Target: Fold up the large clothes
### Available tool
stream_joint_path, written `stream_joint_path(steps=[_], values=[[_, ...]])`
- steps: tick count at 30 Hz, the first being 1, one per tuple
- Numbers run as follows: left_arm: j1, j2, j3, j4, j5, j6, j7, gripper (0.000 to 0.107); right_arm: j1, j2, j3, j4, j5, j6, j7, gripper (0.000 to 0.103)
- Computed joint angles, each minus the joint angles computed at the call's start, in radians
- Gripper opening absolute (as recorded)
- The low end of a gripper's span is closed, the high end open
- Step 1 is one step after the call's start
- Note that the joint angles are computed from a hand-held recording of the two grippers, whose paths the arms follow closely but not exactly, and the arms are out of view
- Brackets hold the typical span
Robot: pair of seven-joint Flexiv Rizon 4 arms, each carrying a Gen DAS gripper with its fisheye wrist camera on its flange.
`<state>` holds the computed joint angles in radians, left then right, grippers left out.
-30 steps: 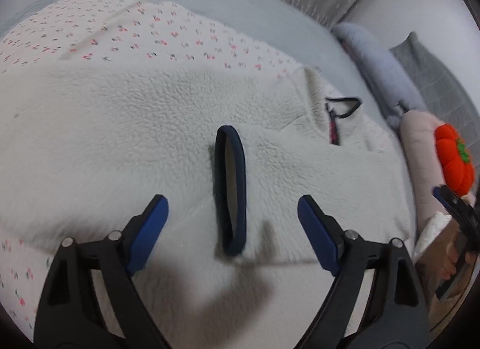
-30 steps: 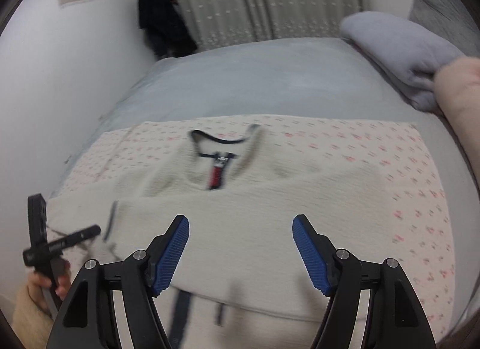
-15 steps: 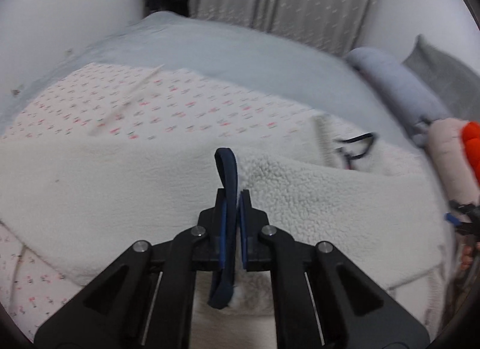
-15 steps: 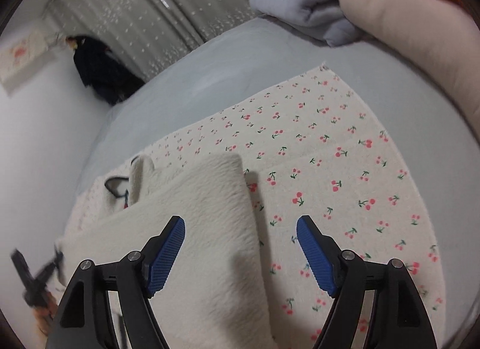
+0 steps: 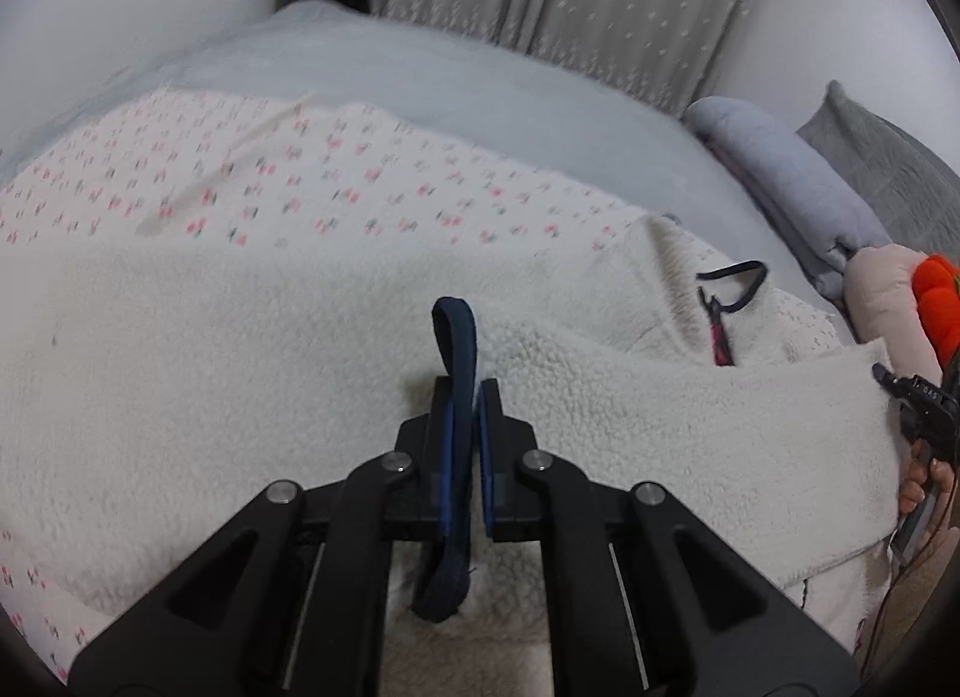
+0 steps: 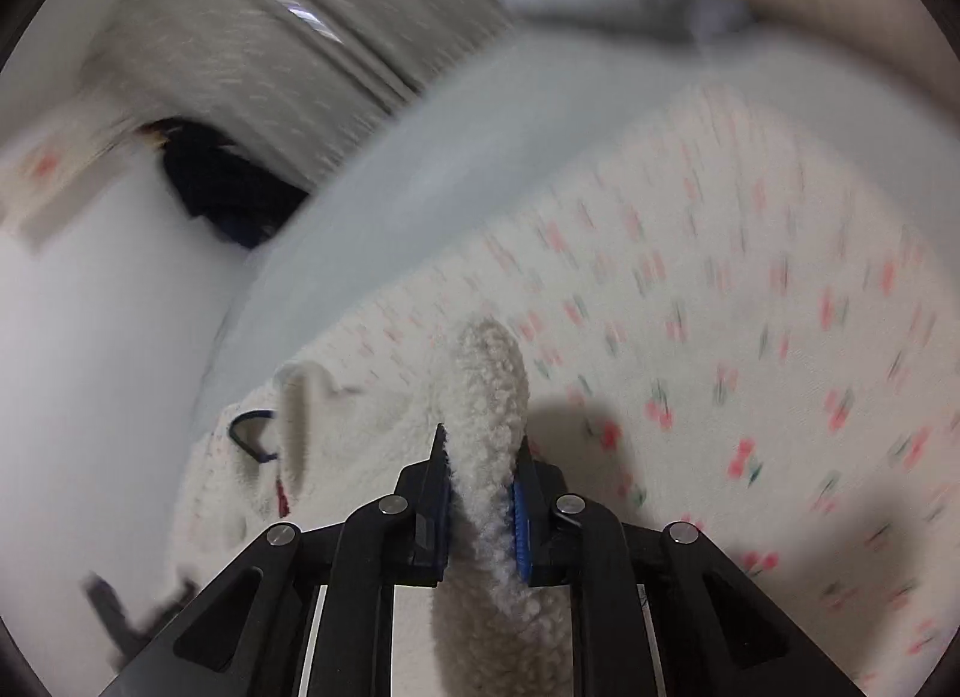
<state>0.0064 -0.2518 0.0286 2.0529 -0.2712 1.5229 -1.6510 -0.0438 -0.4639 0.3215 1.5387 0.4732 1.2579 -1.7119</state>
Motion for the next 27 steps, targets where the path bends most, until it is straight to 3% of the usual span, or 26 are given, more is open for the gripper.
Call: stream_joint_path(steps=[1,2,5,8,10,12,13,15,17,20,23,25,27], values=[[-0.001,-0.014,-0.001,-0.008,0.007,-0.001,0.006,0.009,0.034,-0.003,-0.043,0.027,-0.065,0.037,0.052,0.015],[-0.017,-0.038,0.019,-0.031,0.028,-0.021,-0.005,0.009,0.041,-0.021,-0.059,0.025,-0.143,0.009,0.148,0.015],[-0.106,-0.113,0.138,-0.124,0.158,-0.120,-0.107,0.012,0.146,-0.053,-0.192,0.023,-0.265,-0.082,0.269,0.016],[-0.115,-0.096,0.159,-0.152,0.220,-0.175,-0.146,0.017,0.218,-0.043,-0.266,0.078,-0.424,-0.056,0.386,0.024],[-0.147,-0.070,0.205,-0.169,0.308,-0.207,-0.218,0.041,0.267,0.013,-0.326,0.151,-0.544,-0.004,0.454,0.031],[-0.159,-0.037,0.221,-0.151,0.380,-0.161,-0.287,0.057,0.302,0.091,-0.389,0.277,-0.666,0.108,0.506,0.039],[-0.149,-0.021,0.210,-0.129,0.396,-0.114,-0.303,0.059,0.310,0.123,-0.401,0.321,-0.706,0.147,0.525,0.044],[-0.103,0.004,0.145,-0.084,0.366,-0.053,-0.261,0.060,0.295,0.194,-0.370,0.404,-0.746,0.190,0.523,0.044],[-0.035,0.015,0.043,-0.034,0.280,-0.021,-0.139,0.060,0.244,0.226,-0.281,0.432,-0.718,0.183,0.468,0.044],[-0.002,-0.005,-0.023,-0.012,0.183,-0.094,-0.011,0.060,0.197,0.242,-0.185,0.469,-0.651,0.147,0.373,0.044],[0.030,-0.017,-0.073,0.023,0.085,-0.046,0.063,0.060,0.242,0.197,-0.243,0.504,-0.733,0.113,0.435,0.043],[0.026,-0.007,-0.069,0.015,0.045,-0.088,0.092,0.060,0.264,0.189,-0.279,0.527,-0.785,0.175,0.480,0.043],[0.022,0.023,-0.064,0.018,0.007,-0.136,0.113,0.059,0.264,0.217,-0.269,0.514,-0.796,0.102,0.502,0.043]])
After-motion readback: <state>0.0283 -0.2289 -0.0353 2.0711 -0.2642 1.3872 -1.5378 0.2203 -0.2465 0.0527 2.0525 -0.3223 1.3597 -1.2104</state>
